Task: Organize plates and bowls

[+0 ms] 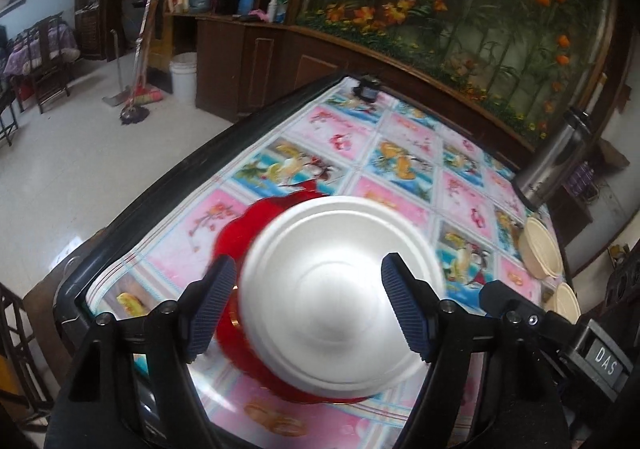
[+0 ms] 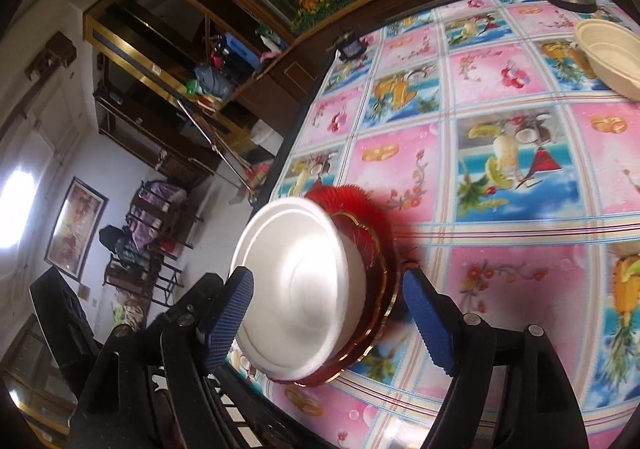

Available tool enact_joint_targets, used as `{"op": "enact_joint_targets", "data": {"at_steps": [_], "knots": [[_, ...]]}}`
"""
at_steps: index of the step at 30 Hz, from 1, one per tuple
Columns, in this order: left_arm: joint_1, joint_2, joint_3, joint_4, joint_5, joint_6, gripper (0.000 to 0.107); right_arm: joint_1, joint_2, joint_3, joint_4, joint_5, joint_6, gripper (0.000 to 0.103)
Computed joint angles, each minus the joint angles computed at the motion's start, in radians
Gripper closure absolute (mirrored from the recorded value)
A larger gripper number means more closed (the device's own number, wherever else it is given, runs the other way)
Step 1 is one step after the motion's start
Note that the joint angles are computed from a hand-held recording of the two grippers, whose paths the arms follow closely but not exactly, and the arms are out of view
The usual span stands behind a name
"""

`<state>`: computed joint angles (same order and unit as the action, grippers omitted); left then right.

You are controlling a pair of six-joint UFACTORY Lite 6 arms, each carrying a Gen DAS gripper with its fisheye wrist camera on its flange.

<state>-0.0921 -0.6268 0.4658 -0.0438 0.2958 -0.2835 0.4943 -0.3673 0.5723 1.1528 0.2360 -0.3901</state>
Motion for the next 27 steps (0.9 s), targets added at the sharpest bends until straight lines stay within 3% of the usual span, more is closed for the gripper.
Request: {"op": "enact_joint_targets", "data": {"at_steps": [3,6,12,15,18,27], "knots": [[-0.177,0.059,0.06,0.263,0.003,-0.314,0.029,-0.097,-0.13,-0.066,-0.095,0.07,0.068,0.023],[-0.347,0.166,0.146,0.466,0.008,-0.559,0.029,-0.278,-0.251,-0.119,-0.104,0.21,0.022,0.023],[-0.551,0.46,0.404,0.573,0.023,-0.71,0.029,-0.875,-0.335,-0.102,-0.133,0.626,-0.208,0.023],[-0.603,0.656,0.591,0.446,0.037,-0.612,0.03,-1.16,-0.226,0.0,-0.141,0.785,-0.349,0.022],[-0.64,0.849,0.788,0.296,0.077,-0.49,0.03,-1.343,-0.065,0.142,-0.156,0.868,-0.441,0.022],[-0.695,1.486,1.617,0.135,0.329,-0.39,0.03,-1.374,0.532,0.698,-0.274,0.826,-0.373,0.021]]}}
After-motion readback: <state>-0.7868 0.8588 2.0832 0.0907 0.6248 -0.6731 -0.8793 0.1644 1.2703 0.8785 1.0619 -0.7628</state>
